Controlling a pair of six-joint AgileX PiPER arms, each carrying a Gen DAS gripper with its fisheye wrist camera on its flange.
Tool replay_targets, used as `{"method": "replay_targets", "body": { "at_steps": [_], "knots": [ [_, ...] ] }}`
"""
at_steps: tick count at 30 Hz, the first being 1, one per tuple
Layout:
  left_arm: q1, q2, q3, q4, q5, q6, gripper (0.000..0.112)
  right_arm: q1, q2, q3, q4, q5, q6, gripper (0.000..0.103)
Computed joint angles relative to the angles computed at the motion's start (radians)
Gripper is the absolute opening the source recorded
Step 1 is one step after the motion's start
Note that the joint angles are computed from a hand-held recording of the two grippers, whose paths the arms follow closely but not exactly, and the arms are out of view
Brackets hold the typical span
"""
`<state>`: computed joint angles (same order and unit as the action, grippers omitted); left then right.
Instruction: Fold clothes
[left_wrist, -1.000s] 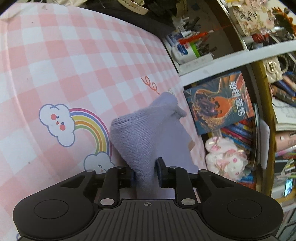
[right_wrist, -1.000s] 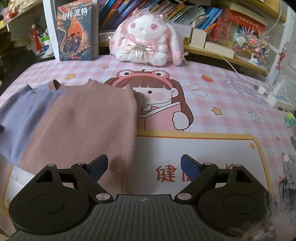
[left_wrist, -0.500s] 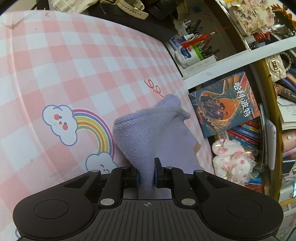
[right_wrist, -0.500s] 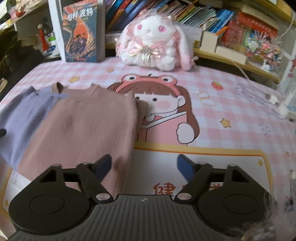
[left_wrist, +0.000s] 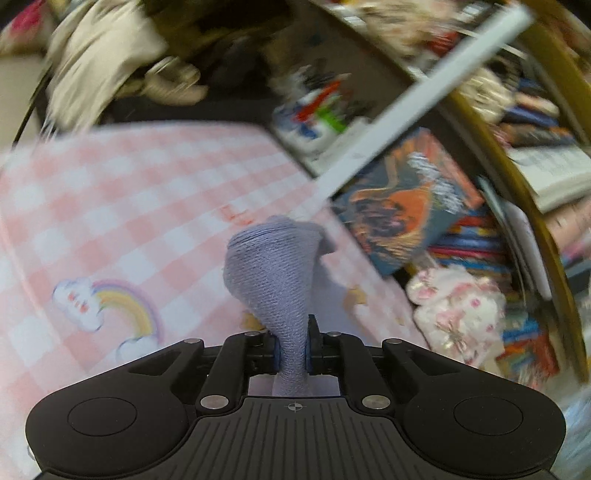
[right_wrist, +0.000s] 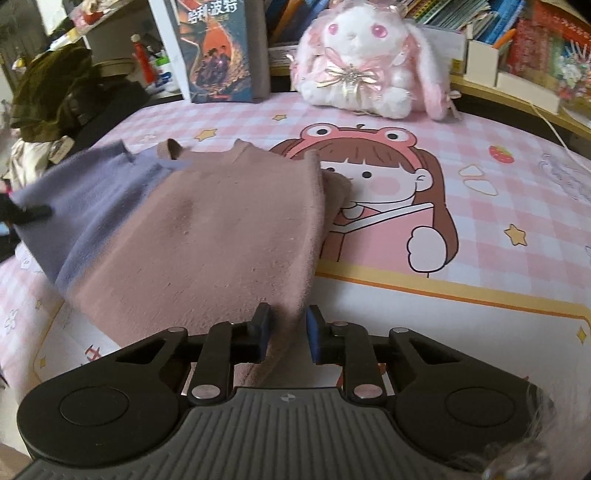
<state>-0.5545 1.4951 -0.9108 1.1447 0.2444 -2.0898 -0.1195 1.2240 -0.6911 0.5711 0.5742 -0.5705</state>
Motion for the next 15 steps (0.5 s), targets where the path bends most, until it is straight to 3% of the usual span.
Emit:
{"method": "replay_targets", "body": {
  "at_steps": [8,15],
  "knots": [
    [-0.293,0.083,-0.316,-0.098,0.365,0.406,0.009,-0.137,0.053,-0.004,0.229,0.098,-0.324,0.019],
    [-0.558,0.341,-0.656,-0.189,0.631,0.839,0.014,-0.229,0.101,-0.013,0.334,0.191,-0.499,0.019]
  ]
}}
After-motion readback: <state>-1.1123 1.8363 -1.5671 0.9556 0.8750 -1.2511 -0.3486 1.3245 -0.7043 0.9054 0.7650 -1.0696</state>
